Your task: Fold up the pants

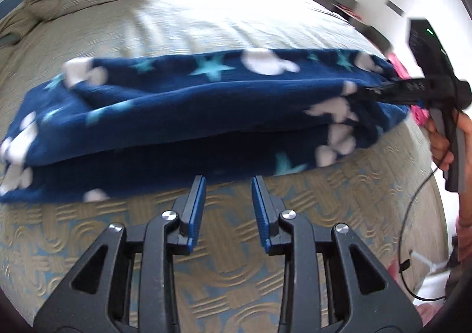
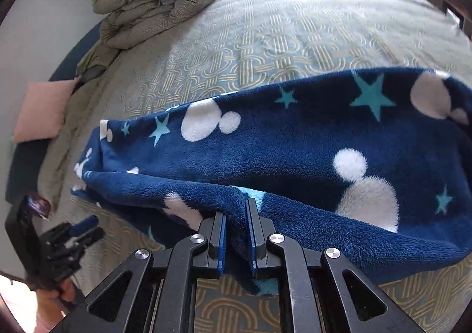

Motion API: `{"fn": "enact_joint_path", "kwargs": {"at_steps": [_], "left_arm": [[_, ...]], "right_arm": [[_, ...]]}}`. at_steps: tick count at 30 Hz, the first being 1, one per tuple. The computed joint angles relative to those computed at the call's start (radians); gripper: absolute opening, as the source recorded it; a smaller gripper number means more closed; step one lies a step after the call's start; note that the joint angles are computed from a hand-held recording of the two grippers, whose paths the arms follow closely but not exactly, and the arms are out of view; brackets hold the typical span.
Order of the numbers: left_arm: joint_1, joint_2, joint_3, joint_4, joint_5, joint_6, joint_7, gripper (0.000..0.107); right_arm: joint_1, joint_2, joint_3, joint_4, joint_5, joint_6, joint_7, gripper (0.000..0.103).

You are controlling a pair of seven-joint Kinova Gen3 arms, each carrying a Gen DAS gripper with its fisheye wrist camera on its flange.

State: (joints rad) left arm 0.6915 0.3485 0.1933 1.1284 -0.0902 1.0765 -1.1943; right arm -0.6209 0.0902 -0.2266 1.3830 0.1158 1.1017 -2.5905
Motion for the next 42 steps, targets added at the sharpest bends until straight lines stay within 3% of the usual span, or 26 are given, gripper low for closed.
{"fn": "enact_joint_path", "kwargs": {"at_steps": [4,6,8,13,14,15,16,18,21,23,25,27,31,34,36,38,39,42], "left_arm": [[-0.038,0.134,0.167,-0.173,0.049,0.015,-0.163,0.035],[-0.039,0.206,0.216,-0.265,0.092,0.033,-0.244,0.037],[-0.001,0.272,0.193,-0.358,0.131,0.051,-0.286,0.042],[0.072,0.410,0.081,-0.581,0.293,0.128,-0.305,0.042],[0.086,0.427,0.058,-0.608,0.324,0.126,-0.295,0.040],[0.101,0.437,0.020,-0.627,0.358,0.129,-0.286,0.026],[0.119,0.439,-0.026,-0.633,0.385,0.127,-0.270,0.012],[0.127,0.419,-0.062,-0.590,0.433,0.099,-0.263,0.012],[0.102,0.347,-0.024,-0.466,0.478,0.033,-0.307,0.012],[0.138,0.323,-0.050,-0.455,0.436,0.026,-0.318,0.012],[0.141,0.323,-0.055,-0.459,0.425,0.038,-0.323,0.012],[0.121,0.337,-0.020,-0.474,0.406,0.057,-0.303,0.012],[0.134,0.327,-0.048,-0.447,0.422,0.047,-0.296,0.012],[0.146,0.346,-0.050,-0.487,0.395,0.073,-0.282,0.012],[0.150,0.389,-0.031,-0.565,0.356,0.117,-0.257,0.012],[0.151,0.428,-0.008,-0.633,0.322,0.154,-0.235,0.012],[0.149,0.436,0.004,-0.647,0.310,0.168,-0.223,0.012],[0.161,0.405,-0.021,-0.609,0.341,0.150,-0.251,0.012]], "right_arm": [[0.087,0.003,-0.068,0.008,-0.056,-0.009,0.038,0.012],[0.127,0.010,-0.101,-0.008,-0.071,0.006,0.053,0.013],[0.131,0.014,-0.093,-0.020,-0.087,0.013,0.067,0.014],[0.139,0.019,-0.084,-0.052,-0.096,0.059,0.108,0.014],[0.133,0.019,-0.074,-0.054,-0.102,0.061,0.119,0.015],[0.123,0.018,-0.058,-0.053,-0.109,0.063,0.131,0.017],[0.104,0.017,-0.036,-0.056,-0.116,0.071,0.135,0.021],[0.059,-0.002,0.012,-0.043,-0.117,0.076,0.130,0.028],[-0.020,-0.102,0.054,0.046,-0.036,0.040,0.054,0.032],[0.012,-0.194,0.002,0.124,0.036,0.031,-0.026,0.042],[0.100,-0.287,-0.055,0.199,0.079,0.048,-0.107,0.063],[0.193,-0.379,-0.042,0.291,0.056,0.054,-0.189,0.067],[0.318,-0.525,0.111,0.476,-0.102,-0.009,-0.308,0.067],[0.282,-0.552,0.249,0.594,-0.197,-0.131,-0.242,0.067],[0.286,-0.534,0.301,0.634,-0.240,-0.213,-0.160,0.067],[0.338,-0.508,0.291,0.646,-0.270,-0.279,-0.101,0.061],[0.383,-0.490,0.258,0.640,-0.261,-0.289,-0.095,0.018],[0.516,-0.495,0.127,0.557,-0.196,-0.232,-0.130,0.018]]}}
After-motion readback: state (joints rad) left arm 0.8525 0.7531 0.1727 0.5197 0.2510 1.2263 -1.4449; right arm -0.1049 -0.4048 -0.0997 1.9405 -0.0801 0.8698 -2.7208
